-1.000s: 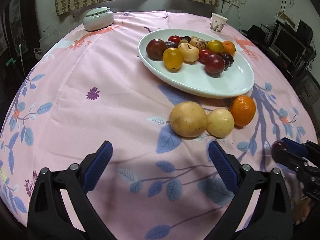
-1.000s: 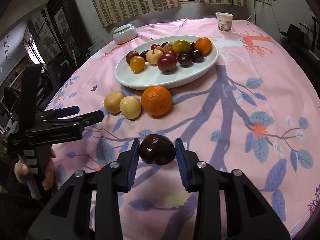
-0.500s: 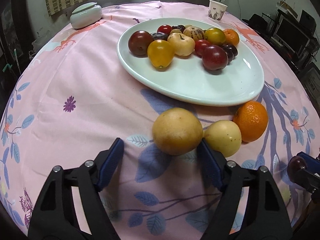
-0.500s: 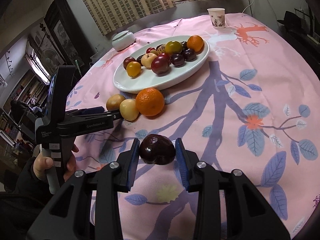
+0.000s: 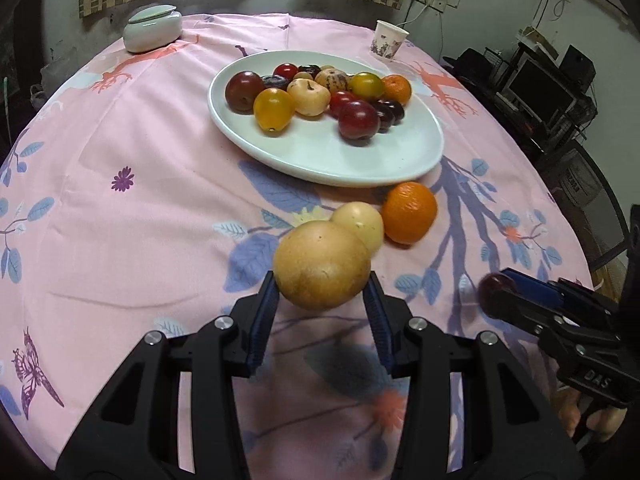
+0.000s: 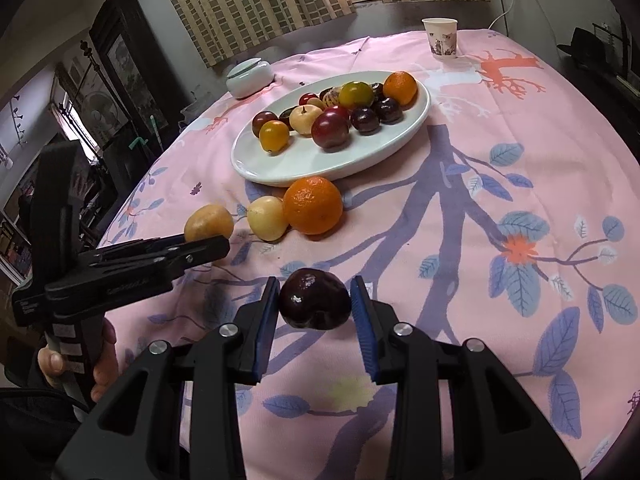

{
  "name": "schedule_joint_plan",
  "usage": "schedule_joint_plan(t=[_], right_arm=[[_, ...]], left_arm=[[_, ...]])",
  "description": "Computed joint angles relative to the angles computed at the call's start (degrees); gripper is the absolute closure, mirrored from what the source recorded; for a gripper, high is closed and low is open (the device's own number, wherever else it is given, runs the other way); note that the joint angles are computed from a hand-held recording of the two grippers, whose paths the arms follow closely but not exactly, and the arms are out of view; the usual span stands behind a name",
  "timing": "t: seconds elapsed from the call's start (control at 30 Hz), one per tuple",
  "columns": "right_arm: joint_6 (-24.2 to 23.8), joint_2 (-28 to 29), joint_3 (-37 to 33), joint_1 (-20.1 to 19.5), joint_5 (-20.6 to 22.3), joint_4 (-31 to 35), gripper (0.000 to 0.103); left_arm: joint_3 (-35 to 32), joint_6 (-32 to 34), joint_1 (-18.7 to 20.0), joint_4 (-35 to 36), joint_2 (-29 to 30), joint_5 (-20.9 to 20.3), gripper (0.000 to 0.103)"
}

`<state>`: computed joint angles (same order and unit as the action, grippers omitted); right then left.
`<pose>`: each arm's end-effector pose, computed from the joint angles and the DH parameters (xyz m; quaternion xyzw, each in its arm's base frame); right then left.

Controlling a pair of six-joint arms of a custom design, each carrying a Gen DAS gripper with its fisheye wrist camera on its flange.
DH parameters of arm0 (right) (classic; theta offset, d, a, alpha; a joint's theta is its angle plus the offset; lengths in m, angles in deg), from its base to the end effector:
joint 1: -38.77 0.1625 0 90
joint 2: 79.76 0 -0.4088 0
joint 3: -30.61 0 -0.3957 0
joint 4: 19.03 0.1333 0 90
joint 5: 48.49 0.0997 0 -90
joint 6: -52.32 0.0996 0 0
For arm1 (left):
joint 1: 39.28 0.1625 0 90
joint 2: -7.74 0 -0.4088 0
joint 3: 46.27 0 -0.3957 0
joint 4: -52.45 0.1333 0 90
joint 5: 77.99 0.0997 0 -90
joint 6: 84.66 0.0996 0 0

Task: Organize fruits
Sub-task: 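Grasp the dark red plum with the right gripper while the left grasps a large brown pear, then lower the plum and brown pear onto the plate and open both grippers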

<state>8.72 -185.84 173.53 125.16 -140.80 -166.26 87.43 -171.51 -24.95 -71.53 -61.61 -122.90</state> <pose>0.1082 -0.3391 0.2595 0.3331 -0.9259 0.1542 0.0890 -0.3041 -0.2881 0.0773 0.0131 0.8969 -0.3290 0.2953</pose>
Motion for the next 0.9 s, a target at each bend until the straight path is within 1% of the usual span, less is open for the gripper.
schedule_joint_plan(t=[0.17,0.47,0.7,0.8,0.87,0.9], right_arm=[[0.24,0.43,0.26,1.42,-0.6,-0.53,0.066],[0.78,0.9,0.7,2.42,-1.44,-1.63,0.066],[0.9,3.03,-0.47,4.1,-2.03,-2.9,0.066],[0.69,4.69,-2.18,5.96,-2.15,-3.98,0.066],[0.2,7.12,-4.36,7.85,-2.85,-5.34,0.066],[-0.08,9.01,-5.64,9.02,-3.86,-6.89,0.066]], left_arm=[[0.13,-0.91,-3.23,0.57,-0.24,-0.03,0.059],[1.71,-2.15,-4.36,0.4,-2.32,1.12,0.059],[1.02,0.5,-2.48,-0.89,-2.8,3.0,0.059],[-0.37,2.23,-1.48,-0.47,-2.73,3.78,0.059],[-2.02,4.3,-0.21,0.24,-2.4,4.17,0.059],[-2.94,5.48,0.65,0.61,-2.17,4.22,0.059]])
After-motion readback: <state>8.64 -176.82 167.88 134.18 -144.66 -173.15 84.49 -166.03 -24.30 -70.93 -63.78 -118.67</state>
